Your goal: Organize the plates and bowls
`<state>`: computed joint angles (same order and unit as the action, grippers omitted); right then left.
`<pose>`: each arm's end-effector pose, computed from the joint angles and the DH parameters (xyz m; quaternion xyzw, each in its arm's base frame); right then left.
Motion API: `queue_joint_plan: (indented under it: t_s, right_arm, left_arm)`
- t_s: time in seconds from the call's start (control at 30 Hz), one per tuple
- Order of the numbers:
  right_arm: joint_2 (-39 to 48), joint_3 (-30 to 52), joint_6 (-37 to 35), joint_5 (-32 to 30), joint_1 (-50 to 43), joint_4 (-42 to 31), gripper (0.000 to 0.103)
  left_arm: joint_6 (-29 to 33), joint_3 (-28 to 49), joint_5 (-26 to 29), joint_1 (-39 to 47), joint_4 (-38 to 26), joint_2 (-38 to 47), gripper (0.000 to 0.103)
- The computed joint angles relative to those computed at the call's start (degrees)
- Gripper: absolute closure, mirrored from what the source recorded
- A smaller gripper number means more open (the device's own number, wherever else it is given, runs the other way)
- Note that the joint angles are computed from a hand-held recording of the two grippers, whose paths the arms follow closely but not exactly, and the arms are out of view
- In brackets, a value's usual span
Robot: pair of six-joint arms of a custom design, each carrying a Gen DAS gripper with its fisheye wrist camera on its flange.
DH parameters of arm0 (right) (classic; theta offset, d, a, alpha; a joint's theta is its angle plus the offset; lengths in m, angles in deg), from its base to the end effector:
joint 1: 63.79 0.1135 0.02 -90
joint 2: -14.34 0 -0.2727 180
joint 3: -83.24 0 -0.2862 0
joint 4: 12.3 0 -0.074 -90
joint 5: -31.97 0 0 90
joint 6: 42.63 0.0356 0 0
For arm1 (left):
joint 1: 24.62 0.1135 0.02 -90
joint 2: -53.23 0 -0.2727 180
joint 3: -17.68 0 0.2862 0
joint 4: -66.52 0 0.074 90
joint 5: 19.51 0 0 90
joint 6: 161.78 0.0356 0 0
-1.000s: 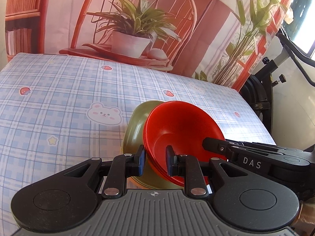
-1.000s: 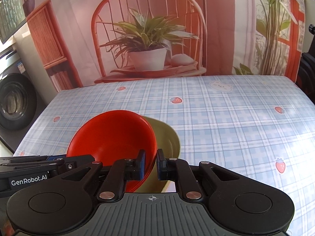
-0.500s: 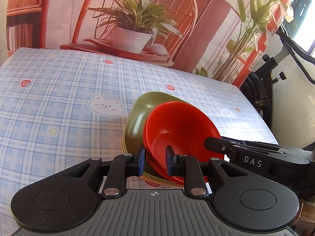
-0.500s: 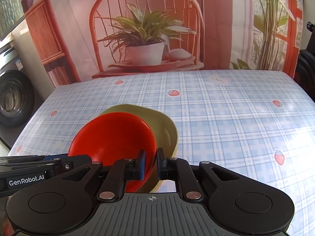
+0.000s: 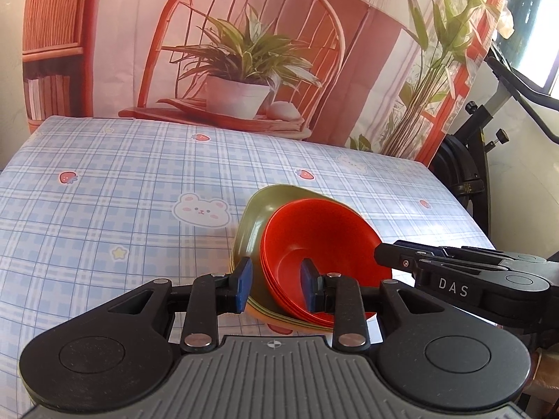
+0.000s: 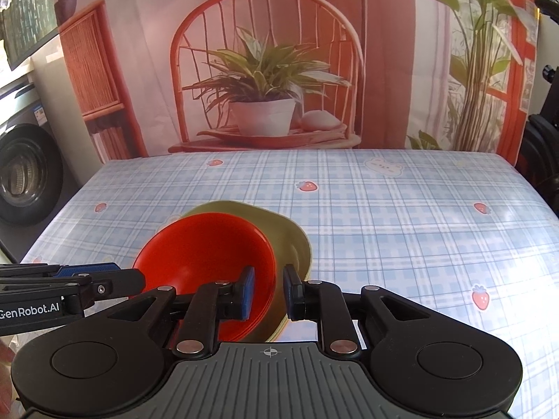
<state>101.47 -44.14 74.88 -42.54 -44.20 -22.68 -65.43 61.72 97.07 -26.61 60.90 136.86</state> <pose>0.3036 0.0980 0.1473 0.1148 0.9093 0.0378 0.3981 0.2841 -0.0258 0.1270 0.1528 0.8911 -0.1983 0.3786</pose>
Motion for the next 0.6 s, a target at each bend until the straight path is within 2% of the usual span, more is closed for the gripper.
queue_joint_plan:
  t_s: [0.23,0.4,0.47,0.6]
  right_arm:
    - [-6.17,-4.02,-0.61,2.49,1.74,0.29,0.085]
    - [-12.03,-6.87,-0.19,4.39,3.62,-1.36,0.085]
    - [-14.6,-7.76,-0.32,5.55,4.88,-2.68,0.083]
    - [-20.26,-9.59,-0.01,8.17,7.14,-5.39,0.073]
  left_arm:
    - [0.99,-5.19,-2.2,0.78,-0.92,-9.5,0.063]
    - [1.38,-7.94,-2.83,1.0,-3.95,-17.15,0.061]
    - [1.23,-8.89,-2.79,1.11,-5.52,-20.74,0.058]
    - [1.11,-10.14,-2.48,1.47,-9.43,-27.27,0.043]
